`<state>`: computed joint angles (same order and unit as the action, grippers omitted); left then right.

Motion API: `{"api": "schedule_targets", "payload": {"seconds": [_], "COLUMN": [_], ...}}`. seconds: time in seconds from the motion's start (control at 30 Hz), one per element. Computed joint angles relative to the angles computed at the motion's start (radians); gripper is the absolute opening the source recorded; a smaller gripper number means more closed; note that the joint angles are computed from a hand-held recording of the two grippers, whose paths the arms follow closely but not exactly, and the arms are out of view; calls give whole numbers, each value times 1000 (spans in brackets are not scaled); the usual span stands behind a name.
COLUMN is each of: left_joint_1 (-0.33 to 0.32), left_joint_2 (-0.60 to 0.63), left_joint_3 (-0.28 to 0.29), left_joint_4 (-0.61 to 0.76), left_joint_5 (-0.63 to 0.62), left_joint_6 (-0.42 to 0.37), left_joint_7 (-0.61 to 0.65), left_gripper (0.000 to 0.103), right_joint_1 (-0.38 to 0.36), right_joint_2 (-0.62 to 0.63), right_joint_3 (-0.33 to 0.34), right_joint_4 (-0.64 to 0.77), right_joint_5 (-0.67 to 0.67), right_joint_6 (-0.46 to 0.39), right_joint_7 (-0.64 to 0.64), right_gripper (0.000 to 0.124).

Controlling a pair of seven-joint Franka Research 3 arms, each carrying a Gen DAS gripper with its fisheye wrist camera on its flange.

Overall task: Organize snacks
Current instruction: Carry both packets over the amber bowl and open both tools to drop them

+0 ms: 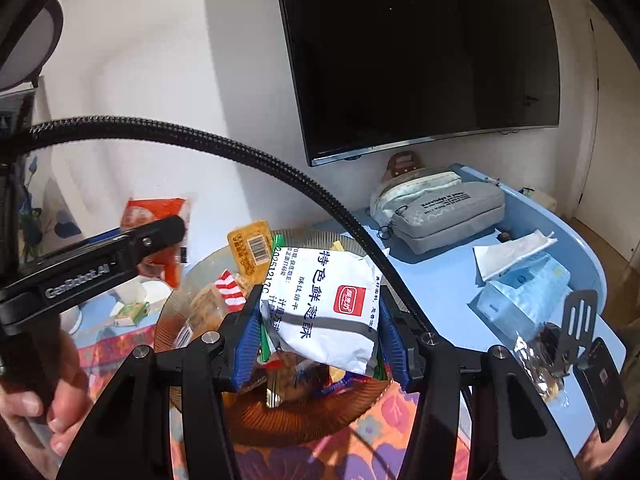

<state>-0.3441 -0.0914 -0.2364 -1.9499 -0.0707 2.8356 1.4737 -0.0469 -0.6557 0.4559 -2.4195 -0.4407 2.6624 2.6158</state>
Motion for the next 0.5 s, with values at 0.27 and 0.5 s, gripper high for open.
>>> {"api": "schedule_targets", "payload": {"seconds": [0.27,0.5], "left_joint_1": [5,-9], "left_joint_2": [32,-92], "left_joint_3": [-5,44], "left_joint_4": [28,-85], "left_joint_5": [-51,-167], "left_joint_6": [1,-5], "left_joint_7": [61,140], "left_gripper": [91,91], "right_joint_1": [70,99], "right_joint_2": [64,21], "right_joint_3": [-79,-86], "right_joint_4": [22,-1], "right_joint_5": [63,116], "right_joint_6": [13,2], "right_joint_7": [-121,-138], "right_gripper": [64,64]}}
